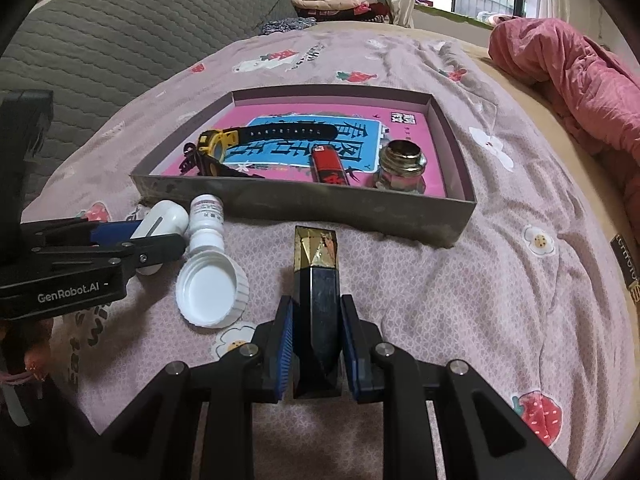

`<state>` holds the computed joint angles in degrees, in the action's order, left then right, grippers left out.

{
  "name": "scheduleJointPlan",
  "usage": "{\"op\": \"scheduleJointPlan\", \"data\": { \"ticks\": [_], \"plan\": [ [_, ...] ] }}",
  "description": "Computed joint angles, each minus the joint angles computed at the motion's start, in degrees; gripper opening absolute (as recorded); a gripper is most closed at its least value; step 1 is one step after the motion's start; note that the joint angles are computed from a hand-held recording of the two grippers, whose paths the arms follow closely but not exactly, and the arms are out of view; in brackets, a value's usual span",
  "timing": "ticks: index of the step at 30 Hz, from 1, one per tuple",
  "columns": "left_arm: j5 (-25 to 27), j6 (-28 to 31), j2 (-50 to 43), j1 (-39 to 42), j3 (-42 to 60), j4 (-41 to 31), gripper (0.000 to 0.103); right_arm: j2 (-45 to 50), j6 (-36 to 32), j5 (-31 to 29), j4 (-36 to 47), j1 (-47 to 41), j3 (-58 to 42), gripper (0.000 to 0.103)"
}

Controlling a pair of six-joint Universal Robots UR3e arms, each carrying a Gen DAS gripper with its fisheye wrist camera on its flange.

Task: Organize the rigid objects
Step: 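Lift the earbuds case and lipstick and carry both toward the grey tray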

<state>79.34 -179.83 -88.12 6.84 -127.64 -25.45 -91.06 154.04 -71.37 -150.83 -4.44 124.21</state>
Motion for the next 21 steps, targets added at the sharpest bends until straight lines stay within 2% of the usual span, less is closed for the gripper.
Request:
{"op": "scheduleJointPlan", "data": {
  "ticks": [12,21],
  "plan": [
    [0.1,-0.6,3.8,0.3,-0.4,-3.1,0.047,-1.9,-0.1,0.3,1.1,0.4,-0.4,0.023],
    [2.3,-1.2,6.5,-0.6,-0.6,-4.4,0.047,-2.9,-0.1,0.3,1.8,0.3,-0.5,0.023]
  ]
}}
